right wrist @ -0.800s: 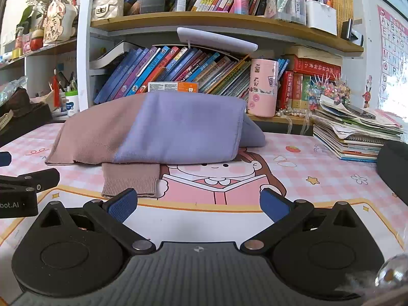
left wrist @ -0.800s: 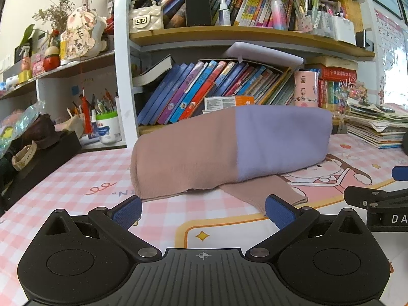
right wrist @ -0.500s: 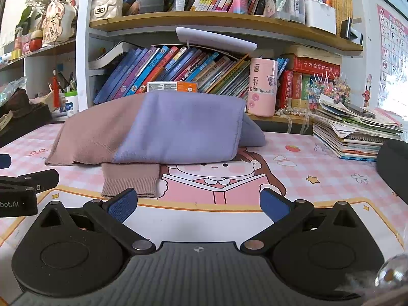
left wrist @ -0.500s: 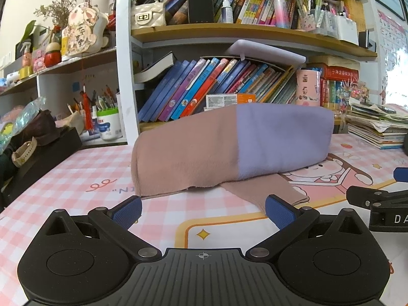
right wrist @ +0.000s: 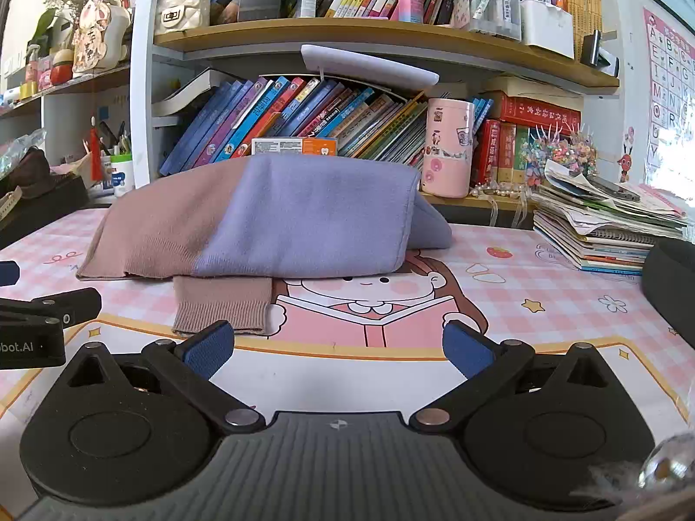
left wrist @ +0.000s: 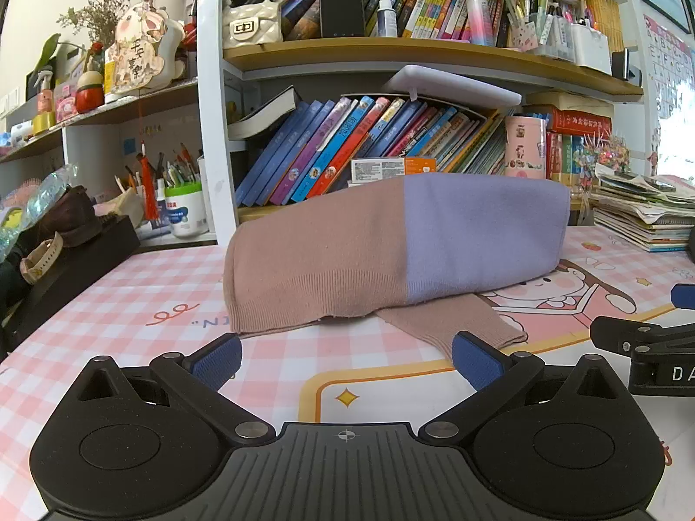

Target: Fold clothes

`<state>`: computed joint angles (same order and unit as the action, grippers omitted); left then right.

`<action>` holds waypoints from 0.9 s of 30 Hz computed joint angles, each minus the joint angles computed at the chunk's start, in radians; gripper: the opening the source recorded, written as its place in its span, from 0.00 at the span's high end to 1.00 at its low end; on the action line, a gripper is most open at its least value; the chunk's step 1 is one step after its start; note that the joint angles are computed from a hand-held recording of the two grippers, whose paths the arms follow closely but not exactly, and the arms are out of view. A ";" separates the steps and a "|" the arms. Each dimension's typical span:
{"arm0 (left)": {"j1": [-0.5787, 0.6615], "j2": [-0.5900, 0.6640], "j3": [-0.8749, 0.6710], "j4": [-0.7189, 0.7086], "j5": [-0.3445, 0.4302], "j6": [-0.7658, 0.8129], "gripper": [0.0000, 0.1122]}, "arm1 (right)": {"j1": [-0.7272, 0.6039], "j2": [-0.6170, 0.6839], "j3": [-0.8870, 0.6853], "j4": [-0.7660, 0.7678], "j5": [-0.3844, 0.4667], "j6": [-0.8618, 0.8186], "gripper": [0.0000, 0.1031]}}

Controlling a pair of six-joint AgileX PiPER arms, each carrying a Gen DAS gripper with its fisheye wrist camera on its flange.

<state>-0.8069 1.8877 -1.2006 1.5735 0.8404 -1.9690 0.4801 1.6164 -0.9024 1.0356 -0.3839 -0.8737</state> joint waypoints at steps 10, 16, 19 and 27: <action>0.004 -0.005 0.006 0.005 -0.012 -0.002 0.08 | 0.002 0.000 -0.001 0.007 -0.002 -0.006 0.00; 0.003 -0.006 0.008 0.005 -0.012 -0.001 0.08 | 0.002 0.001 -0.001 0.007 -0.002 -0.006 0.00; 0.002 -0.004 0.004 0.002 -0.011 0.001 0.08 | 0.003 0.001 -0.001 0.010 -0.003 -0.007 0.00; 0.004 -0.002 0.000 0.002 -0.015 0.003 0.08 | 0.004 0.001 -0.002 0.020 -0.004 -0.016 0.00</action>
